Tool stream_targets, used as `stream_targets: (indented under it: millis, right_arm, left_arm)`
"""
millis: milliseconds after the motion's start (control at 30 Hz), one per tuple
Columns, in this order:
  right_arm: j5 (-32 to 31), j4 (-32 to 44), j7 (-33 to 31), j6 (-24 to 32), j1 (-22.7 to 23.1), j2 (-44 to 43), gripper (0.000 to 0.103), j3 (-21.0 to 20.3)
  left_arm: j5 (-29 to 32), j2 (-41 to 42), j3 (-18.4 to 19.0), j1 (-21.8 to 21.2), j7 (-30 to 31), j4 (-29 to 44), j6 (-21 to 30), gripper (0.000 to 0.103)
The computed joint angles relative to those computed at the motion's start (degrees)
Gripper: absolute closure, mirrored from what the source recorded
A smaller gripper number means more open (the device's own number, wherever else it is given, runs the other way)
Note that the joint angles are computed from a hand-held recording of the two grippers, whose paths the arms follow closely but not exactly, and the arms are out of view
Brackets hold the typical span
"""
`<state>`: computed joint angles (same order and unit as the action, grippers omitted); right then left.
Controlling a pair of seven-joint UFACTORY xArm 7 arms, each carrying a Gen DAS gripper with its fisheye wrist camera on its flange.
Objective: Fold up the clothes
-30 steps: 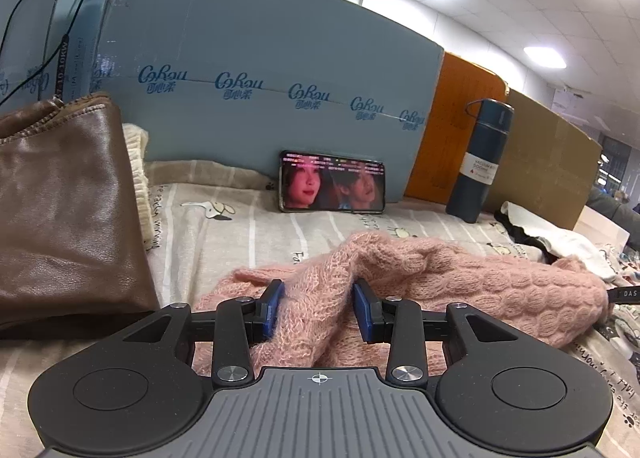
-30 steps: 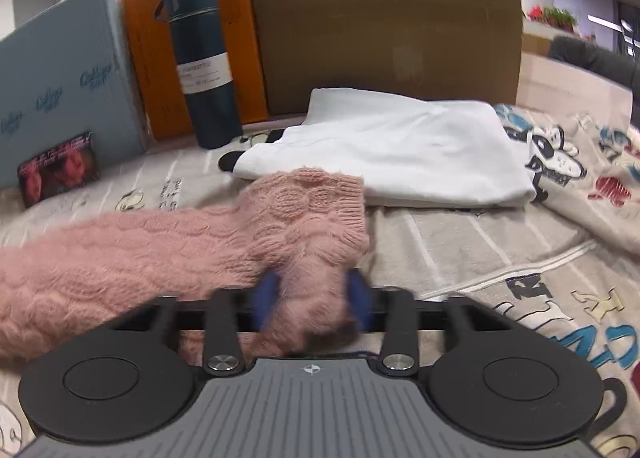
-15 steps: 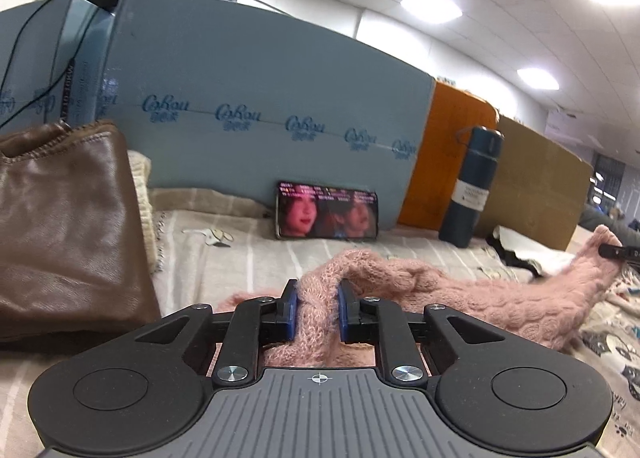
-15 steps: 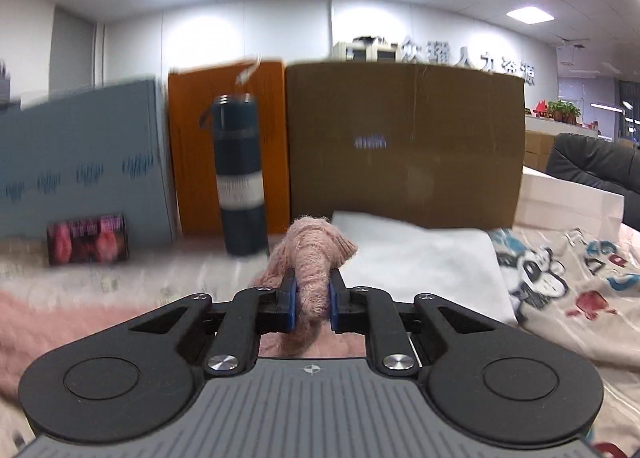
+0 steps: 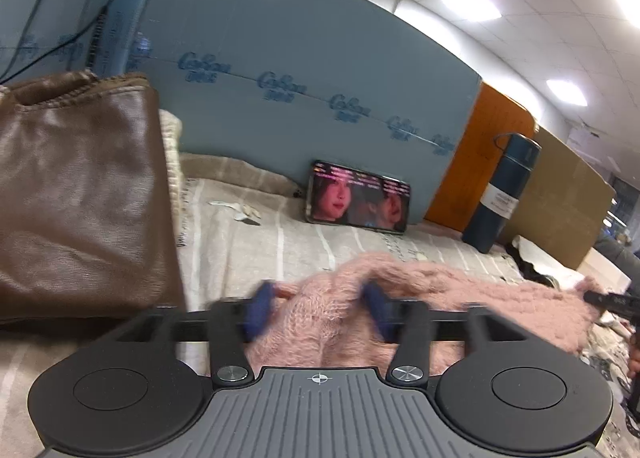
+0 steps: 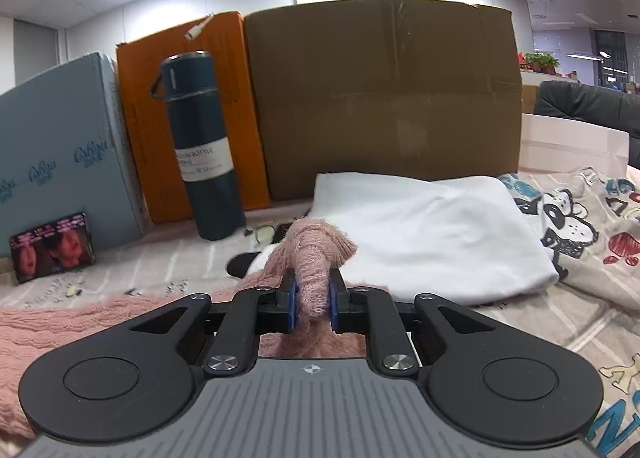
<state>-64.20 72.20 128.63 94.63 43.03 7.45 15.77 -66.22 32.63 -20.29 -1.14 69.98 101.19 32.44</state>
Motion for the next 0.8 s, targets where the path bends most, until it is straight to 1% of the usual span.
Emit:
stream_targets:
  millis: [33, 100, 133, 200, 267, 400, 433, 467, 500, 567, 600, 633, 700, 733, 800]
  right_arm:
    - [0.37, 0.15, 0.01, 0.24, 0.02, 0.16, 0.089, 0.02]
    - [0.65, 1.18, -0.53, 1.88, 0.53, 1.06, 0.089, 0.13]
    - [0.8, 1.7, -0.8, 2.69, 0.85, 1.5, 0.089, 0.11]
    - [1.08, 2.75, -1.35, 4.29, 1.55, 2.4, 0.089, -0.02]
    - [1.6, 3.32, -1.71, 5.3, 2.1, 2.85, 0.088, -0.28]
    - [3.55, 3.17, -1.72, 4.63, 1.96, 2.67, 0.088, -0.81]
    - [4.19, 3.1, -1.89, 4.17, 1.74, 2.62, 0.087, -0.92]
    - [5.0, 3.14, -2.2, 3.63, 1.46, 2.67, 0.087, -1.02]
    - [5.77, 3.19, -2.51, 3.13, 1.2, 2.7, 0.086, -1.13]
    - [6.88, 3.39, -2.7, 2.85, 0.95, 2.7, 0.081, -1.26]
    - [7.47, 3.89, -2.73, 3.38, 0.96, 3.01, 0.074, -1.3]
    - [8.18, 4.42, -2.92, 3.83, 0.93, 3.33, 0.07, -1.39]
    - [9.33, 4.79, -3.54, 3.61, 0.72, 3.53, 0.067, -1.62]
    - [9.69, 4.84, -3.82, 3.43, 0.65, 3.55, 0.067, -1.71]
    - [9.59, 4.9, -3.98, 3.52, 0.78, 3.64, 0.068, -1.79]
  left_arm:
    - [-2.0, -0.28, -0.86, 0.79, 1.66, -0.61, -0.54, 0.03]
    - [-4.3, -0.77, -1.4, 1.64, 4.06, -1.27, 0.29, 0.025]
    - [-4.18, -1.1, -1.0, 1.52, 4.91, -1.55, 0.74, 0.023]
    - [-3.87, -1.74, -0.28, 1.31, 6.62, -2.12, 1.54, 0.011]
    - [-4.63, -2.83, -0.01, 1.32, 10.16, -3.38, 0.88, 0.009]
    - [-8.86, -4.28, 0.4, 0.38, 16.39, -5.19, -5.06, 0.008]
    - [-8.81, -4.33, 1.06, -0.71, 16.39, -5.32, -7.83, 0.008]
    - [-7.79, -4.15, 1.89, -2.26, 15.28, -5.22, -11.35, 0.008]
    - [-5.33, -3.82, 2.9, -3.81, 12.77, -5.01, -14.19, 0.008]
    - [-0.69, -3.44, 3.71, -5.53, 9.24, -5.17, -17.75, 0.008]
    - [1.88, -3.26, 4.41, -6.55, 7.11, -5.3, -19.39, 0.008]
    - [4.5, -3.1, 5.26, -7.66, 4.91, -5.5, -20.93, 0.008]
    - [7.81, -3.0, 5.38, -8.91, 3.89, -6.28, -24.32, 0.007]
    - [8.89, -2.92, 4.83, -9.02, 4.02, -6.71, -26.06, 0.007]
    - [5.61, -2.97, -1.61, -4.13, 9.18, -7.32, -27.88, 0.007]
